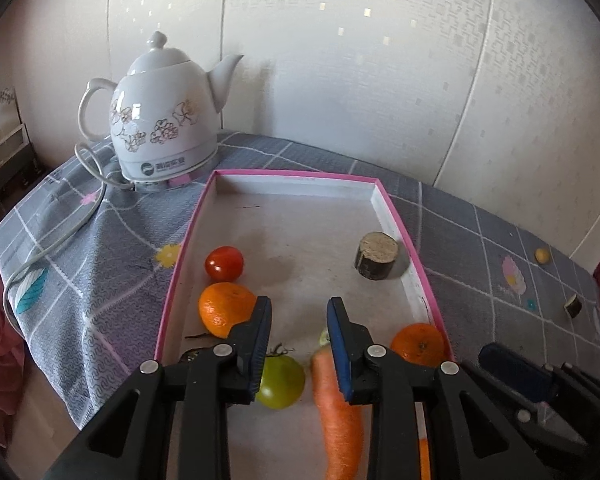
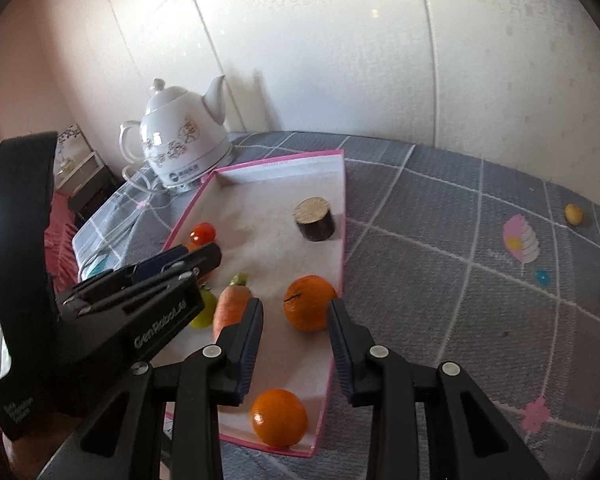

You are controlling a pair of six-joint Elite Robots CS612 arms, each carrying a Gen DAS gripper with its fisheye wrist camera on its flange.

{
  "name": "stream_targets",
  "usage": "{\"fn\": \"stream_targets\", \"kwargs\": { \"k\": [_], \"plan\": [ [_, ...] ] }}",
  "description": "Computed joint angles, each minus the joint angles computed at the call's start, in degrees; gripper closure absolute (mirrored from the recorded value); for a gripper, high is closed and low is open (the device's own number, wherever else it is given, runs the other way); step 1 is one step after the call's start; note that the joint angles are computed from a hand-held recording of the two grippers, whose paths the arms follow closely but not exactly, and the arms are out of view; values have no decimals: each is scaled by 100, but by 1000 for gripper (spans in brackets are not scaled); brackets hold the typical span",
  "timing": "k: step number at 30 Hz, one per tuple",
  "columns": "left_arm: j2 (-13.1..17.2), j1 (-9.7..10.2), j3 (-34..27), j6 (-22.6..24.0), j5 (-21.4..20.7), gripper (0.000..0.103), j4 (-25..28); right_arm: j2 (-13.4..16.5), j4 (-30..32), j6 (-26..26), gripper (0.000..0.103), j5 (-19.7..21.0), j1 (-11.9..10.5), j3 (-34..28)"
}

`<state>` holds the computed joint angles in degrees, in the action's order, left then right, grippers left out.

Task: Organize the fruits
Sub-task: 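Open the left tool to release the cylinder while the right tool releases the orange in the tray, then move both open tools back toward the brown round fruit and the other dark cylinder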

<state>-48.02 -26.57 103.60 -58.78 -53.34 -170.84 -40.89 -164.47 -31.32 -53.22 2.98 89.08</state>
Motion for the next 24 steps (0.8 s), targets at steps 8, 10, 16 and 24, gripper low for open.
{"fn": "stream_targets", "kwargs": {
  "k": [8, 10, 16, 24],
  "plan": [
    [34, -20, -48, 148, -30, 74, -49, 61, -163, 463, 69, -156, -67, -80],
    [45, -34, -73, 207, -16, 74, -34, 79, -195, 588, 69, -203, -87, -103],
    [69, -81, -140, 395, 11, 74, -69, 130, -191, 880, 69, -280, -146, -194],
    [127, -146, -294, 620, -38, 74, -132, 153, -327, 1060, 69, -523, -171, -213]
  ]
}}
